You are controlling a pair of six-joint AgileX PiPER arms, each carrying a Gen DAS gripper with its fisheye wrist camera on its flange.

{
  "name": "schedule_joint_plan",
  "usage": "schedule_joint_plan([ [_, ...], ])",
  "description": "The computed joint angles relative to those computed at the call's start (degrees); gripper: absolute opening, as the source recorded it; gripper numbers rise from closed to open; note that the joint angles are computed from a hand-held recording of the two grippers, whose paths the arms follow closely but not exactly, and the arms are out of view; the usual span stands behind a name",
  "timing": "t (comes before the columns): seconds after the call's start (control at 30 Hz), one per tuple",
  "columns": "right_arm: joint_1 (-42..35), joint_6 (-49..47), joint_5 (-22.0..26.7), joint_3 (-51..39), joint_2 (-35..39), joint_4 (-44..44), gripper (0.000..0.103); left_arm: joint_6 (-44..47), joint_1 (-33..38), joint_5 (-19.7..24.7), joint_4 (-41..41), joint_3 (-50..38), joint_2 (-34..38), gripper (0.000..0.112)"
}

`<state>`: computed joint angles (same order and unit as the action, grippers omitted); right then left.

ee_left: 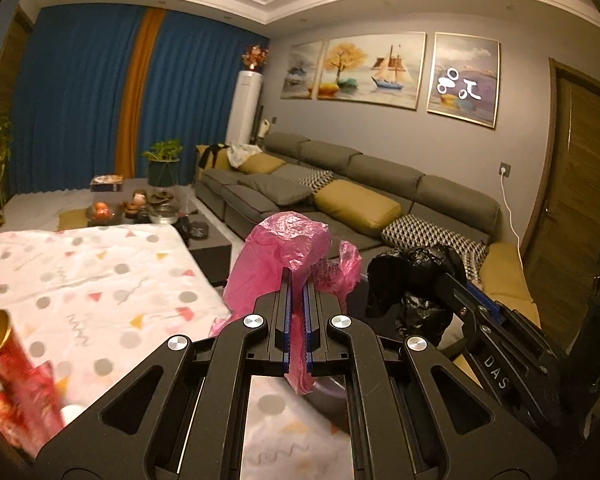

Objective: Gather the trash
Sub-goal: 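Carry both bags to the grey bin and open both tools over it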

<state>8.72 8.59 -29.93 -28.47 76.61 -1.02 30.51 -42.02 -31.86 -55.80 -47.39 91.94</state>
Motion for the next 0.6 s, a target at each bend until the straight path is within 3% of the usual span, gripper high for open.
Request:
schedule_joint_plan([
  [0.27, -4.1, 6.2, 0.9, -5.8, 6.5, -5.1, 0.015, 0.3, 3.8, 6.6, 2.1, -10.0, 8.8, 0.004],
  [0.6, -0.6, -1.5, 4.4, -9.0, 9.0, 3.7, 0.015, -0.6, 6.2, 12.1, 3.5, -15.8, 14.1, 0.004],
])
